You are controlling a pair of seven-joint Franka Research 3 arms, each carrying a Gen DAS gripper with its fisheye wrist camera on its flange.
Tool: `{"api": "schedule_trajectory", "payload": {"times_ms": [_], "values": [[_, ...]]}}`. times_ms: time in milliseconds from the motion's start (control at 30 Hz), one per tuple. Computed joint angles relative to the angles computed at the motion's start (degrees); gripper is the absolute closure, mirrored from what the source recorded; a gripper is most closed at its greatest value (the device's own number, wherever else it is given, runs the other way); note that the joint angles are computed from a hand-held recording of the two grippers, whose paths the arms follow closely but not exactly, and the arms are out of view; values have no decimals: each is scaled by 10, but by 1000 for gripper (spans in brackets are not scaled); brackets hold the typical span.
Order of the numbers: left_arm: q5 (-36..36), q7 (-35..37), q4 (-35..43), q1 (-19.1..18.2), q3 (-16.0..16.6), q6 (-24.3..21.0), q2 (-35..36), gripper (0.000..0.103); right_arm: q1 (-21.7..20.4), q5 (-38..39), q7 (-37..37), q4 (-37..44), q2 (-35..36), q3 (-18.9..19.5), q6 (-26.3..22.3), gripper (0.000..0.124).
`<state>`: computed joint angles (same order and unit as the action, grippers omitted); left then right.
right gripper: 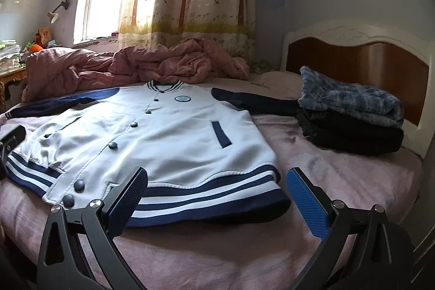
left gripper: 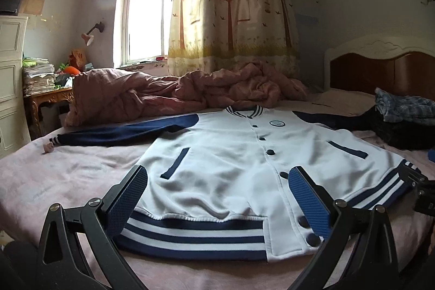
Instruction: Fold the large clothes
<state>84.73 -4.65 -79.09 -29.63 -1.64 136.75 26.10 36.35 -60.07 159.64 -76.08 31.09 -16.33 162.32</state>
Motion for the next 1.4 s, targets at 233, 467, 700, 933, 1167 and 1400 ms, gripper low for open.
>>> {"api": "schedule_trajectory", "payload": {"times_ms": [233,467,700,933,1167,1400], "values": [[-44,0,-9,21,-4,48,-7,0,1,1,-8,0,1,0,1,21],[-56,16,-9,16,-1,43,-8,0,10,-36,29,-6,-2,-12,16,21],[-31,-9,-25,17,-3,48,-22,0,-8,-34,16,-3,-1,15,11,21],[-21,-17,-28,20,-9,46,-27,0,3,-36,25,-4,-2,-1,10,21],[-8,-23,-33,20,-15,40,-30,0,0,-29,14,-5,-2,6,2,21],[7,-22,-36,15,-14,30,-32,0,-7,9,-14,-4,2,14,3,21]]}}
